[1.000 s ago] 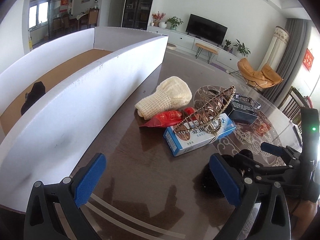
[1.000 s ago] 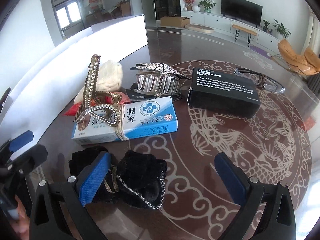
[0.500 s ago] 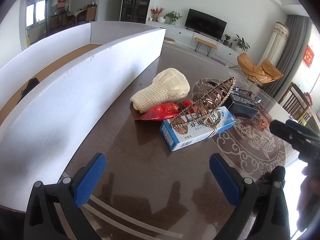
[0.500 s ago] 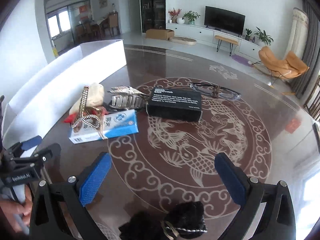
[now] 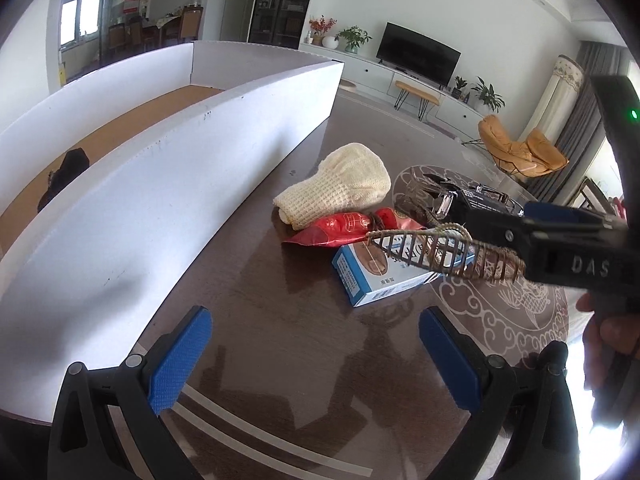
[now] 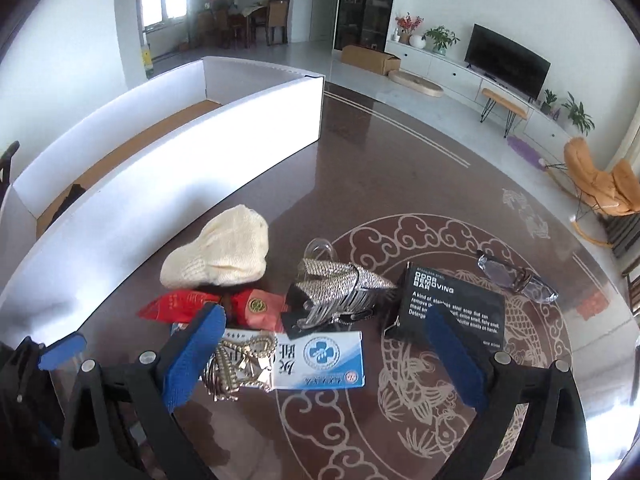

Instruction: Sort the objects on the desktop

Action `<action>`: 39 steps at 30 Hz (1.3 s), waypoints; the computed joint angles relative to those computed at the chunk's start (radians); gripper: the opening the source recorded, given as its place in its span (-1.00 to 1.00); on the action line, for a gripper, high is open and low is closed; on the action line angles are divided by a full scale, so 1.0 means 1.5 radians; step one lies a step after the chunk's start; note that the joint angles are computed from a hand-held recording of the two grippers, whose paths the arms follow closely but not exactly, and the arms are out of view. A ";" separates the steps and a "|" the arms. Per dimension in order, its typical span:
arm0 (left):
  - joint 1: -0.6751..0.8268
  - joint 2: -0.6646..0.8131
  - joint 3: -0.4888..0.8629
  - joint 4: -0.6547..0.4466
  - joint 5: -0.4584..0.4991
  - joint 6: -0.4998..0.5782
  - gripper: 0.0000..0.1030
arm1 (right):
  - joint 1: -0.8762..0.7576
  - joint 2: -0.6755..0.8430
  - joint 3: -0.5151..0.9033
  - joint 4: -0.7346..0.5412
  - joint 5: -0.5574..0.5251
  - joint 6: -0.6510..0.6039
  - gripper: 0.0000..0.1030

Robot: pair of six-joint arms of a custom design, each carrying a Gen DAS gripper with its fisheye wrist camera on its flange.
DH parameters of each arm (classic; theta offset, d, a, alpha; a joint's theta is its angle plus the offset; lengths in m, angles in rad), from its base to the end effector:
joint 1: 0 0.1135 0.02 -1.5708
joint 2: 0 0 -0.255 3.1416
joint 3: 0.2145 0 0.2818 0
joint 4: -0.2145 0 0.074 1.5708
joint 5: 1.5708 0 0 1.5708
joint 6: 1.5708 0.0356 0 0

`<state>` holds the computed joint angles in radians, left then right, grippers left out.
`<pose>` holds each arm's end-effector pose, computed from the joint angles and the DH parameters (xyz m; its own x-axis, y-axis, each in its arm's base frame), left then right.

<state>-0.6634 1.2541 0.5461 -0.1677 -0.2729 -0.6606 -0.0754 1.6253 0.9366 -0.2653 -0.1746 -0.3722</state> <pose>0.2093 -0.1514 0.1392 -0.7582 -0.1573 -0.6327 -0.0104 0.9732 -0.2295 0.3472 -0.0200 0.1505 -0.7483 -0.3026 -0.5904 -0.3200 0.9442 -0.0784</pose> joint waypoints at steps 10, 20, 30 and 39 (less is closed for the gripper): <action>-0.015 0.006 0.005 0.012 0.002 0.016 1.00 | -0.237 -0.179 -0.192 -0.036 -0.114 -0.124 0.96; -0.070 0.034 0.023 0.037 -0.015 0.069 1.00 | -0.420 -0.251 -0.289 -0.002 -0.193 -0.078 0.96; -0.078 0.071 0.046 0.031 0.023 0.093 1.00 | -0.476 -0.282 -0.344 -0.073 -0.202 -0.191 0.96; -0.069 0.067 0.039 0.033 0.066 0.087 1.00 | -0.502 -0.265 -0.363 -0.059 -0.234 -0.193 0.96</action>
<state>-0.7666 1.3553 0.6042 -0.1183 -0.1735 -0.5304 -0.8280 1.2284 0.3914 -0.3542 -0.5255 -0.6620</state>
